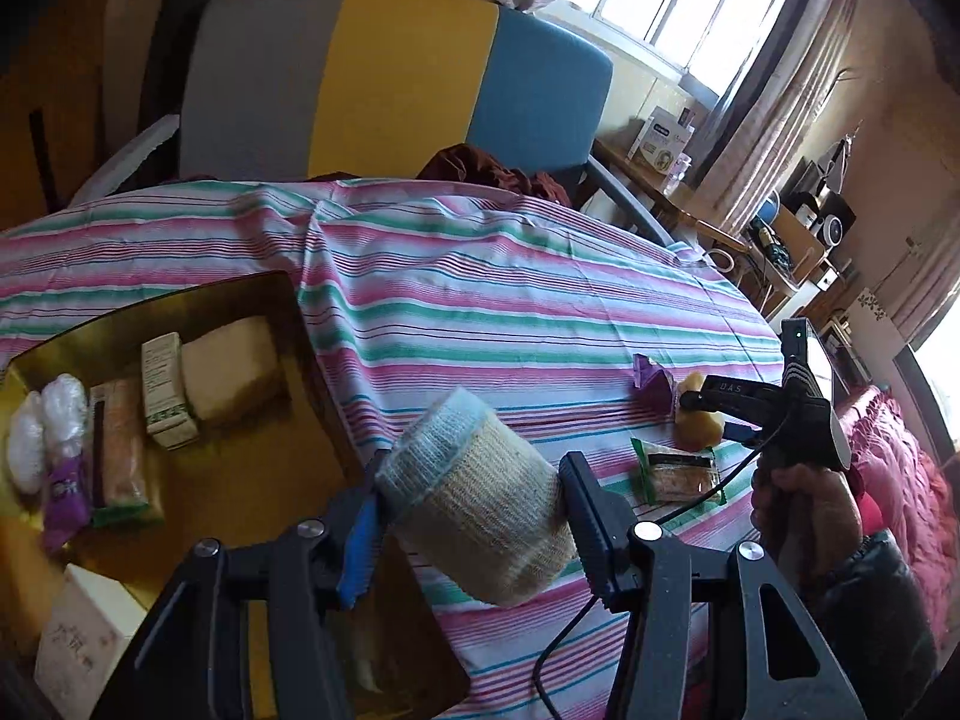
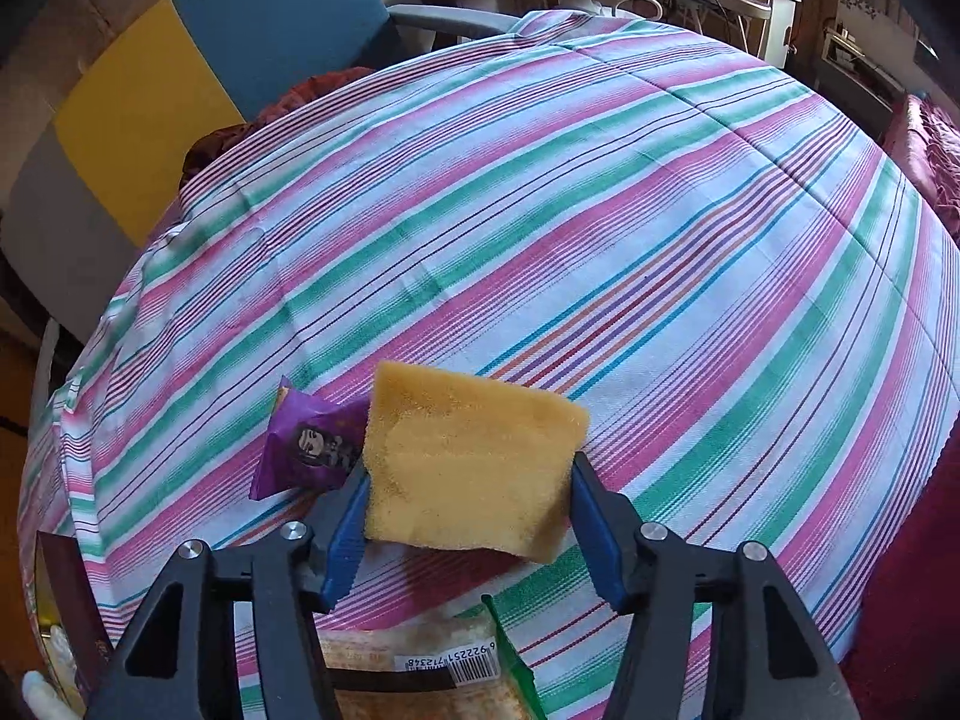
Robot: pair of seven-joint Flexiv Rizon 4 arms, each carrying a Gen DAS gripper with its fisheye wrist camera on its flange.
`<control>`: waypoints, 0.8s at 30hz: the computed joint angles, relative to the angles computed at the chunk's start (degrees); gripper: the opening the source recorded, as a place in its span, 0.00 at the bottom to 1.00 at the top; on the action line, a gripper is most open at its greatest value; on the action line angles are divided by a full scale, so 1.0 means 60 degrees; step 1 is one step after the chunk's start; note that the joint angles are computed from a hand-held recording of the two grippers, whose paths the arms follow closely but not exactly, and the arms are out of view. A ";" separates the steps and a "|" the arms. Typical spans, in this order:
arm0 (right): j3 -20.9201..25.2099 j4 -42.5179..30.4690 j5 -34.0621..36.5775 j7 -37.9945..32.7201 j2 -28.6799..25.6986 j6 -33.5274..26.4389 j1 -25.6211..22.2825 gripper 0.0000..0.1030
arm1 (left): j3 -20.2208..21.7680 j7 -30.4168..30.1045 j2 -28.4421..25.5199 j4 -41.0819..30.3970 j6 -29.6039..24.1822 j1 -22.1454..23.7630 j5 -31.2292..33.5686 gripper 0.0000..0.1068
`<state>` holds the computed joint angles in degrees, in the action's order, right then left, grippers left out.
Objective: Organize objects
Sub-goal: 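Carry the wrapped ball into the gold tray and release it with the left gripper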
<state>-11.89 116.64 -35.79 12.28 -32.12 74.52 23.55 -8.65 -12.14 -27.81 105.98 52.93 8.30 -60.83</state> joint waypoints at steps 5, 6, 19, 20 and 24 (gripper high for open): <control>0.0007 0.0138 0.0112 0.0000 0.0034 0.0184 -0.0038 0.60 | 0.0245 0.0156 -0.0014 -0.0152 0.0186 0.0571 -0.0599 0.52; 0.0064 0.0050 0.0153 -0.0073 0.0029 0.0041 -0.0043 0.60 | 0.0303 0.0099 -0.0064 -0.0232 0.0228 0.0696 -0.0688 0.52; 0.0558 -0.0340 -0.0078 -0.0507 0.0062 -0.1113 -0.0217 0.60 | 0.0354 -0.0068 -0.0889 -0.0843 0.1305 0.1973 -0.1122 0.52; 0.0620 -0.0427 -0.0055 -0.0621 0.0042 -0.1189 -0.0303 0.60 | 0.0302 -0.0035 -0.0926 -0.0863 0.1279 0.1979 -0.1049 0.52; 0.0691 -0.0415 -0.0151 -0.0647 0.0088 -0.1348 -0.0321 0.60 | 0.0143 -0.0171 -0.0984 -0.0953 0.1000 0.1887 -0.0647 0.52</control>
<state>-7.74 114.15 -36.70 8.40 -31.60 66.43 21.63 -7.79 -13.17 -33.71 100.26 58.93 19.62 -64.71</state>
